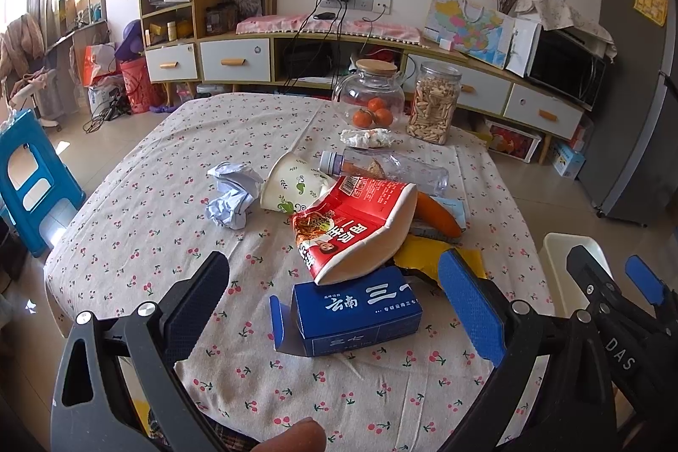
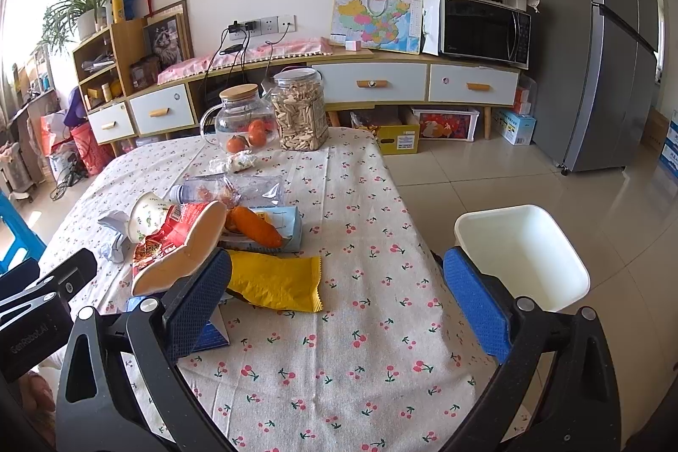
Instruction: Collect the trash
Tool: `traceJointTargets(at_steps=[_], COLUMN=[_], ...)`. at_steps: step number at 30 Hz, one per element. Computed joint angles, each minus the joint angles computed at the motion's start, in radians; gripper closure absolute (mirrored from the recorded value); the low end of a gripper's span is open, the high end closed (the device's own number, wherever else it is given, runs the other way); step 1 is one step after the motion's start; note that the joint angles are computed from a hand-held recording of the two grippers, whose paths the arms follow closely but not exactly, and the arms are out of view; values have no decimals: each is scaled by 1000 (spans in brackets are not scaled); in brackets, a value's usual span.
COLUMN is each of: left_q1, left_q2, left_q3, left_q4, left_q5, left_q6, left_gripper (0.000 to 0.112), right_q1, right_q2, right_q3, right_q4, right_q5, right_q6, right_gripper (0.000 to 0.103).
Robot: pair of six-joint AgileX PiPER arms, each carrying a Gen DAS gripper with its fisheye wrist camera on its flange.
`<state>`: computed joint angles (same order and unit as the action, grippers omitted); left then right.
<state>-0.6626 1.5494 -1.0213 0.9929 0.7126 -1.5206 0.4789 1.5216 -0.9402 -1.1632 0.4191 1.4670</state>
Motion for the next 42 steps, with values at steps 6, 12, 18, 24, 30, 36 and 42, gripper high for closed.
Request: traceJointTargets(at_steps=[6,12,18,24,30,36,42], left_q1=[0,3,8,10,13,20,25], left_q2=[1,4,6,7,7,11,17], left_q3=[-1,6,11,13,19,22,17], left_q4=[-1,1,-1,-4,-3,-9,-20], left_q5=[0,-8,-14,-17,-21,-28,-32], left_q6=[1,-9,-11,-10,-16,-13,-3], left_gripper=[16,16,16,16,16,16,16], right_q1=[5,9,23,22,24,23,16], right_q2=[2,3,16,19,20,23,27], right_q3=[2,1,7,8,11,12,6], right_q4=[-12,-8,-32,-31,-34,-26,-5], right_q5=[3,6,10,7,6,2,-2], right_q6=[15,15,50,50,55,49,22], right_gripper=[7,7,7,7,7,7,7])
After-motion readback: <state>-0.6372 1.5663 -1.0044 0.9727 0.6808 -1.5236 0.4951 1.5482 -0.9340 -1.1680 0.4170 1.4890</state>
